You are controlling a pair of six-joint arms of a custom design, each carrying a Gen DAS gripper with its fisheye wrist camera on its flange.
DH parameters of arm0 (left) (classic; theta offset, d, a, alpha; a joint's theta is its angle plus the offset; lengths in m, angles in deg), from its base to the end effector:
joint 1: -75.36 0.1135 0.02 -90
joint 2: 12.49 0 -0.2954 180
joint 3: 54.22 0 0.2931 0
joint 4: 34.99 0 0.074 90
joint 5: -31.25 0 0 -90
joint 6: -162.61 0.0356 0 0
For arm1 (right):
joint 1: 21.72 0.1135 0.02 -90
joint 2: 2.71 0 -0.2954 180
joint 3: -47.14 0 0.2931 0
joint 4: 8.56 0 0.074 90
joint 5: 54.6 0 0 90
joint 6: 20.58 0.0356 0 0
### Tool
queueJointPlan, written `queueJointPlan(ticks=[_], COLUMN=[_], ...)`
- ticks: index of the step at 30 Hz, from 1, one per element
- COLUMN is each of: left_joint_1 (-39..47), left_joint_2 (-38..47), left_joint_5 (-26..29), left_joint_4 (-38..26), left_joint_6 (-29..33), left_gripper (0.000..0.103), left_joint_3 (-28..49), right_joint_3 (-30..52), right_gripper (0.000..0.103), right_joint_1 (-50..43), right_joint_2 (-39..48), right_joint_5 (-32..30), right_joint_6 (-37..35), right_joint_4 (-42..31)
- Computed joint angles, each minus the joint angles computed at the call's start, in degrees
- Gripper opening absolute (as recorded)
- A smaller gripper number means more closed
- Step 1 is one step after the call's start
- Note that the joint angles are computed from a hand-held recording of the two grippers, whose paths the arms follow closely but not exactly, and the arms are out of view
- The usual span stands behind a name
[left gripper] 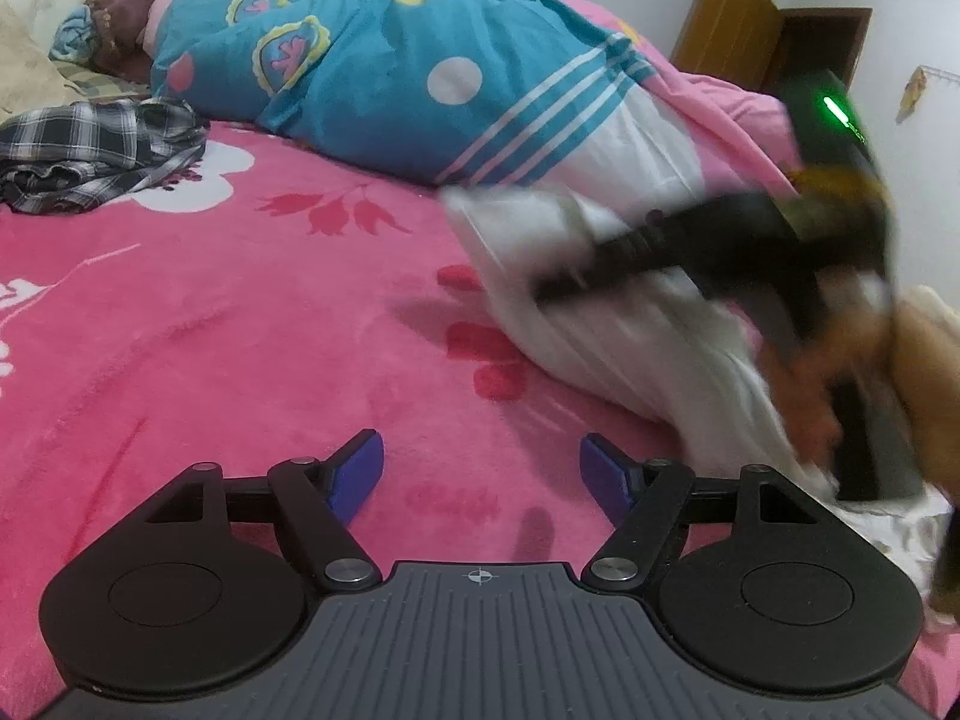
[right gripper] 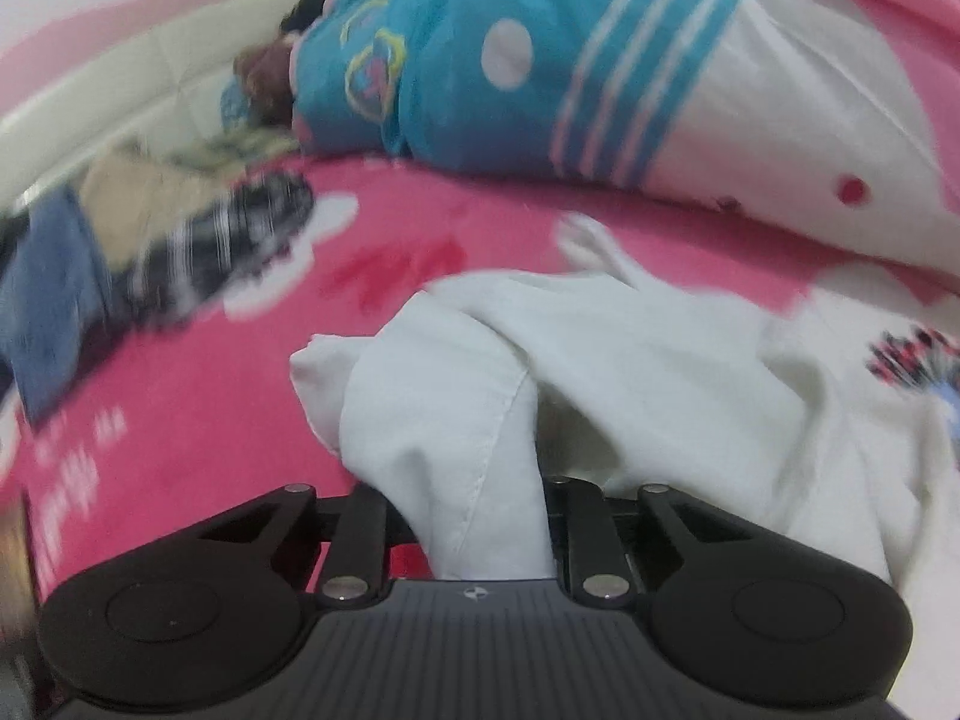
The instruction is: Fold clothes
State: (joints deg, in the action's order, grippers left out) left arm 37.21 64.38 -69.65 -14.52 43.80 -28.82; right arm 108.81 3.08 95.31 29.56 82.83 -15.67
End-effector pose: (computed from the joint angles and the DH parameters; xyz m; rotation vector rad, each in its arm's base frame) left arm 0.1841 -0.1361 0.1158 0.0590 2.1403 -0.4971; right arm 0.3404 0.1613 0.1570 -0.2867 2.3511 0.4474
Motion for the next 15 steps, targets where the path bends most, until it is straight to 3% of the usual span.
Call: queueJointPlan(ticks=[6, 8, 12, 15], left_joint_1=[1.29, 0.99, 0.71, 0.60], left_joint_2=[1.62, 1.47, 0.86, 0.41], left_joint_5=[2.53, 2.35, 2.70, 3.12], left_joint_4=[-0.21, -0.49, -0.88, -1.10], left_joint_6=[-0.98, -0.89, -0.87, -1.35], left_gripper=[0.073, 0.073, 0.074, 0.074], left_joint_3=[0.93, 0.94, 0.77, 0.58], right_joint_3=[15.90, 21.08, 18.78, 10.87], right_gripper=[0.025, 0.051, 0.072, 0.084], right_joint_1=[1.49, 1.51, 0.38, -1.91], right_joint_2=[12.77, 16.09, 12.19, 3.05], right_joint_5=[-1.30, -1.74, -3.86, -7.13], right_joint_6=[8.65, 10.37, 10.57, 10.70], right_joint_4=[-0.09, -4.17, -6.54, -5.43])
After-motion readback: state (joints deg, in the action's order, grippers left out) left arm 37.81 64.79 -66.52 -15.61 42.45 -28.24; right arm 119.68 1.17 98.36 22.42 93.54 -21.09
